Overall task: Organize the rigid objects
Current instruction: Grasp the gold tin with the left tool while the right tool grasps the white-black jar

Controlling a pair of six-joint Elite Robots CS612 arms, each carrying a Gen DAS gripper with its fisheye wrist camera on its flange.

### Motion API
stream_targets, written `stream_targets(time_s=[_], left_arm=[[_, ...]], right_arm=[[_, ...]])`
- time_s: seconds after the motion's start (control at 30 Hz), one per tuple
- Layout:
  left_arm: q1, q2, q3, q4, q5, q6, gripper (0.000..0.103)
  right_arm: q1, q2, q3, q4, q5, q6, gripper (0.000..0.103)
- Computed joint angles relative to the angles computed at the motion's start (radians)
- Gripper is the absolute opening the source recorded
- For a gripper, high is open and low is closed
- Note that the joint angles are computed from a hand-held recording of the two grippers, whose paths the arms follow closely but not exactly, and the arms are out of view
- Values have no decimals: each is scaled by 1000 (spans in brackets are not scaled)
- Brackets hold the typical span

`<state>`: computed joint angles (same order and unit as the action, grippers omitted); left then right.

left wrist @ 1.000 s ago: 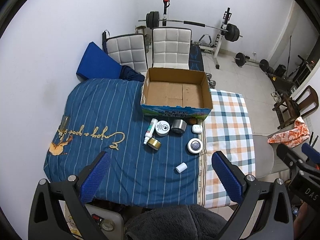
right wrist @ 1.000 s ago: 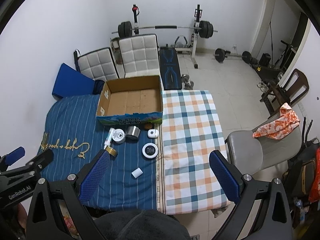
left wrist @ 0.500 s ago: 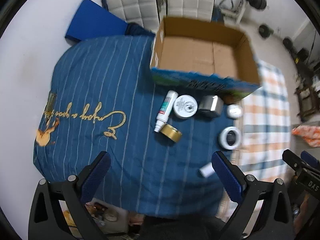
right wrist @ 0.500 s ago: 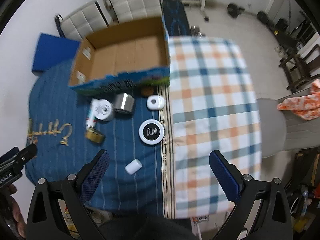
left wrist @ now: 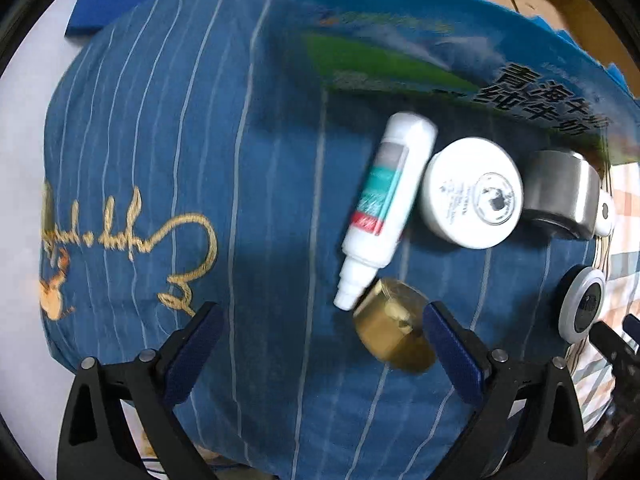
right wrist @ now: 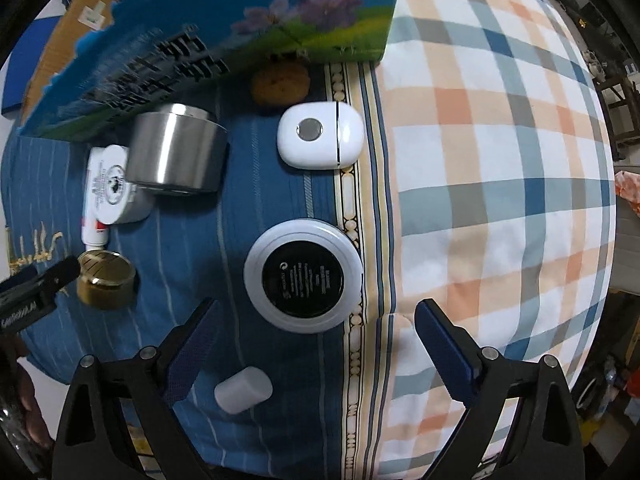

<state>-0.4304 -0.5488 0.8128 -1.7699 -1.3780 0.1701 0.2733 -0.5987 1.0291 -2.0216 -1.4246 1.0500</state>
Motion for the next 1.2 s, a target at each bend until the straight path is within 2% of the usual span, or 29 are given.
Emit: stream_targets(time_s=[0.03,0.13,0.23,0.33,0.4,0.47,0.53,0.6,0.63,0.67,0.7,0.77,0.97,1.07,1.1,1.2], left_arm=[[2,0,4,8,22,-2,102],[19,-16,29,27,11,-24,102],[31,-29,50,29,-37,-44,102],[35,-11,28,82,-109,-60,102],[33,9,6,135,-127,-72,102],[27,33,-12,192,-118,-68,102],[22,45,-12,210,-107,-63,102],[20,46,6,193,-94,-68,100],[21,46,17,174,-90,-73,88],[22,44,29,155,-78,-85,80],[24,44,35,144,-98,-96,78],[35,43,43,128,-142,-110,62],[36,22,95,62,-123,-117,62],[33,18,91,62,-126,-126,62],[34,15,98,53,-125,-124,62],[23,-4,122,29,-109,-118,62]], right_arm=[[0,4,-4,4,1,-6,98],[1,14,-9,11,11,-14,98],[2,21,-8,4,18,-15,98],[1,38,-21,-6,40,-14,98],[2,54,-35,0,48,-20,98],[5,72,-59,26,61,-27,98],[9,93,-87,54,74,-27,98],[11,106,-91,51,93,-15,98],[13,110,-89,45,101,-5,98],[15,112,-83,32,106,8,98],[16,113,-75,15,112,26,98],[19,116,-64,-4,119,53,94],[37,141,-104,67,96,77,89],[41,147,-111,90,86,94,81],[43,144,-101,81,86,105,78],[50,124,-56,33,85,132,77]])
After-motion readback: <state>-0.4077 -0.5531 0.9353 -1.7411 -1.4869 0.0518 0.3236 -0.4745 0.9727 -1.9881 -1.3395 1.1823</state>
